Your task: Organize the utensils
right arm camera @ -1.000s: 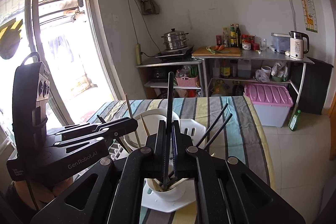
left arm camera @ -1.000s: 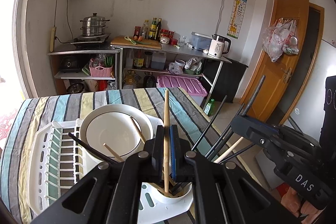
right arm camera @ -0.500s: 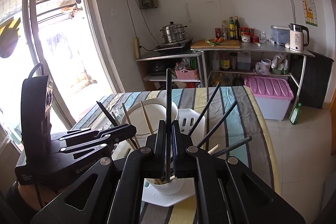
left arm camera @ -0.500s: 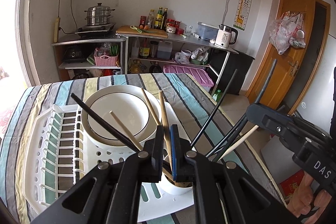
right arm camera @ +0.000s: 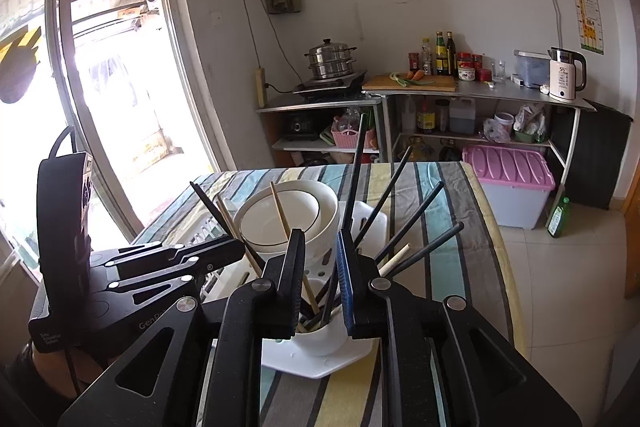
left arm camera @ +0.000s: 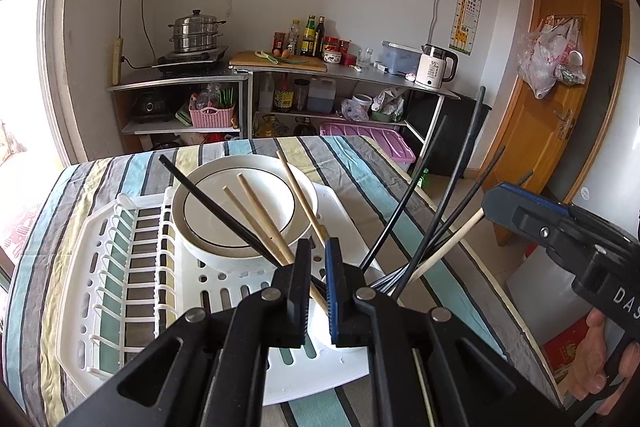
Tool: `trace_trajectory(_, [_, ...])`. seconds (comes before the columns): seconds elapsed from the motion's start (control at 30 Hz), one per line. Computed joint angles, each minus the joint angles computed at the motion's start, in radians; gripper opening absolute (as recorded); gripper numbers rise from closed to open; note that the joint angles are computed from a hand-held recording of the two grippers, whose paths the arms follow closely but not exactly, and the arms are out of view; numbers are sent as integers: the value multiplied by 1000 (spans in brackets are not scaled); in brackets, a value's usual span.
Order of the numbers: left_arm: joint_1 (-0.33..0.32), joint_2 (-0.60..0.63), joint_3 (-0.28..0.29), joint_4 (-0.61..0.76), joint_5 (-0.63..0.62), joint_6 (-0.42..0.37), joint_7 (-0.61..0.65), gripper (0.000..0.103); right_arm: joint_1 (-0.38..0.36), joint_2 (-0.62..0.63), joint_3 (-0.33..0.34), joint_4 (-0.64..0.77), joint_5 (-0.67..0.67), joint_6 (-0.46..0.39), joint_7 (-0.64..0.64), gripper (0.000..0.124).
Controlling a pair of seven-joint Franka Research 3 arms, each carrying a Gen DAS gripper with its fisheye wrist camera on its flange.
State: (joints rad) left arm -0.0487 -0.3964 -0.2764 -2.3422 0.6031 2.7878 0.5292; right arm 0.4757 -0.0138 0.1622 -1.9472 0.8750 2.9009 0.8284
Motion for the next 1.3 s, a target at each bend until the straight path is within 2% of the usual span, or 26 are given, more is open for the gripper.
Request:
trace_trajectory(0.23, [22, -119, -42, -96, 35, 13, -99, 8, 24, -88, -15, -105, 104, 40, -89, 18])
trace_trajectory(0.47, [16, -288, -102, -226, 40, -6, -201, 19, 102, -222, -48, -277, 181, 135, -155, 23])
trace_trajectory(0.6, [-26, -372, -136, -287, 25, -47, -234, 21, 166, -302, -74, -381, 197, 187, -175, 23])
trace_trajectory(0.7, [-58, -427, -174, -316, 19, -97, -272, 25, 196, -357, -75, -459, 158, 229, -140, 23])
trace_trajectory(0.8, [-92, -470, -207, -339, 16, -147, -314, 26, 261, -409, -110, -527, 154, 266, -132, 24])
trace_trajectory(1.03, [-187, -544, -265, -367, 25, -296, -397, 28, 266, -513, -57, -676, 82, 316, -14, 24])
trace_trajectory(1.3, [-302, -575, -287, -395, 38, -399, -472, 28, 242, -618, 17, -804, 6, 336, 114, 26])
